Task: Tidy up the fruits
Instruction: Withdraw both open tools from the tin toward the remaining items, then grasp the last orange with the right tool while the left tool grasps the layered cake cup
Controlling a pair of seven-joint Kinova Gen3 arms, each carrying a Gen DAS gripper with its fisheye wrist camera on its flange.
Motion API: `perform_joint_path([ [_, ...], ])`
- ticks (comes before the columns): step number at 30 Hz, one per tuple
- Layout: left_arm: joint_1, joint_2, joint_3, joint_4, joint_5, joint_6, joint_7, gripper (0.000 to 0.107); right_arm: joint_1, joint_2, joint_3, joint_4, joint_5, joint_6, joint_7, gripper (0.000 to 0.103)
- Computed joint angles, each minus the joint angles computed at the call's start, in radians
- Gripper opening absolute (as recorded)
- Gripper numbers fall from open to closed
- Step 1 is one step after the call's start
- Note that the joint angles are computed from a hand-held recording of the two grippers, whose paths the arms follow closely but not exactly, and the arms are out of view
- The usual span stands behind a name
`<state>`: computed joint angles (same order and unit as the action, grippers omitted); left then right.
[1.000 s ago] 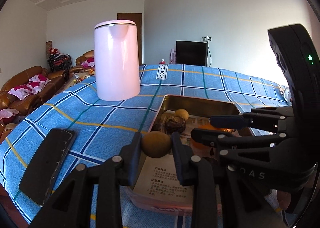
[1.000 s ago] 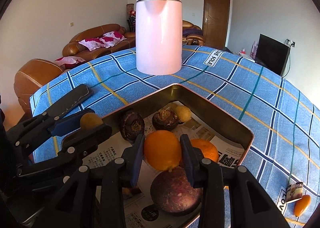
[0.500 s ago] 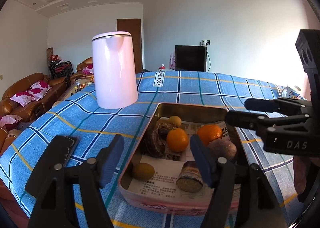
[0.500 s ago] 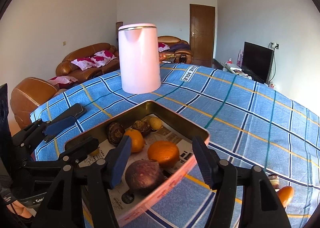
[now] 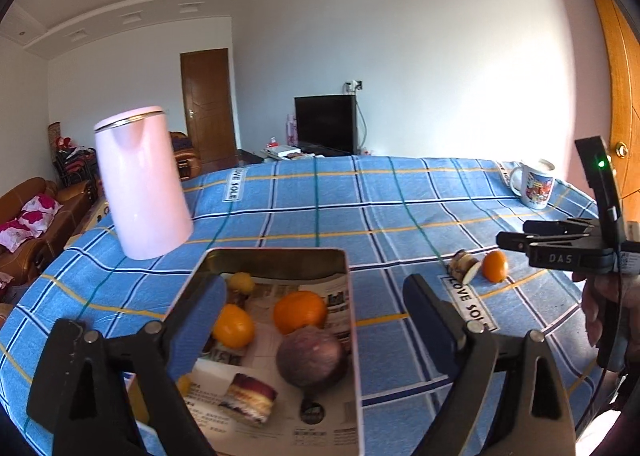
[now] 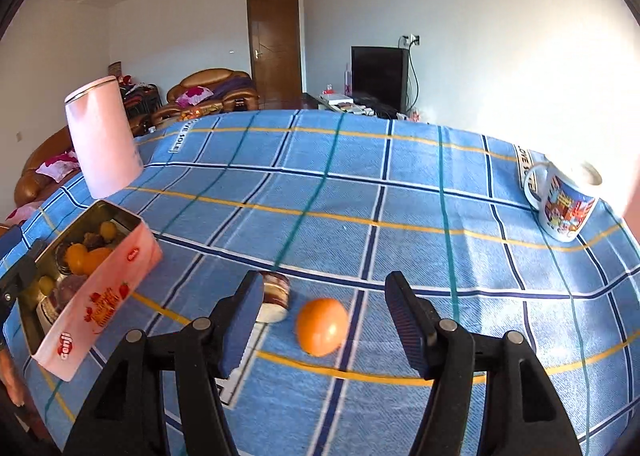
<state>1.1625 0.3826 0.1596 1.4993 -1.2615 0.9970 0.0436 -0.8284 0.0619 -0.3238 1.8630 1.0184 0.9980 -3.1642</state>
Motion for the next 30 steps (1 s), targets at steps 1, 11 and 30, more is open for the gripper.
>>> perform_joint_path([
  [1, -0.015, 0.009, 0.009, -0.022, 0.02, -0.021, -0.032, 0.093, 0.02, 0.001, -0.002, -0.002, -0.027, -0.012, 0.025, 0.064],
  [11, -0.006, 0.12, -0.037, -0.239, 0.194, -0.053, -0.288, 0.093, 0.087, 0.019, 0.05, -0.019, -0.213, -0.127, 0.242, 0.057],
  [30, -0.001, 0.377, -0.101, -0.706, 0.545, 0.036, -0.716, 0.093, 0.088, -0.04, 0.023, 0.079, -0.036, -0.055, 0.002, 0.035],
])
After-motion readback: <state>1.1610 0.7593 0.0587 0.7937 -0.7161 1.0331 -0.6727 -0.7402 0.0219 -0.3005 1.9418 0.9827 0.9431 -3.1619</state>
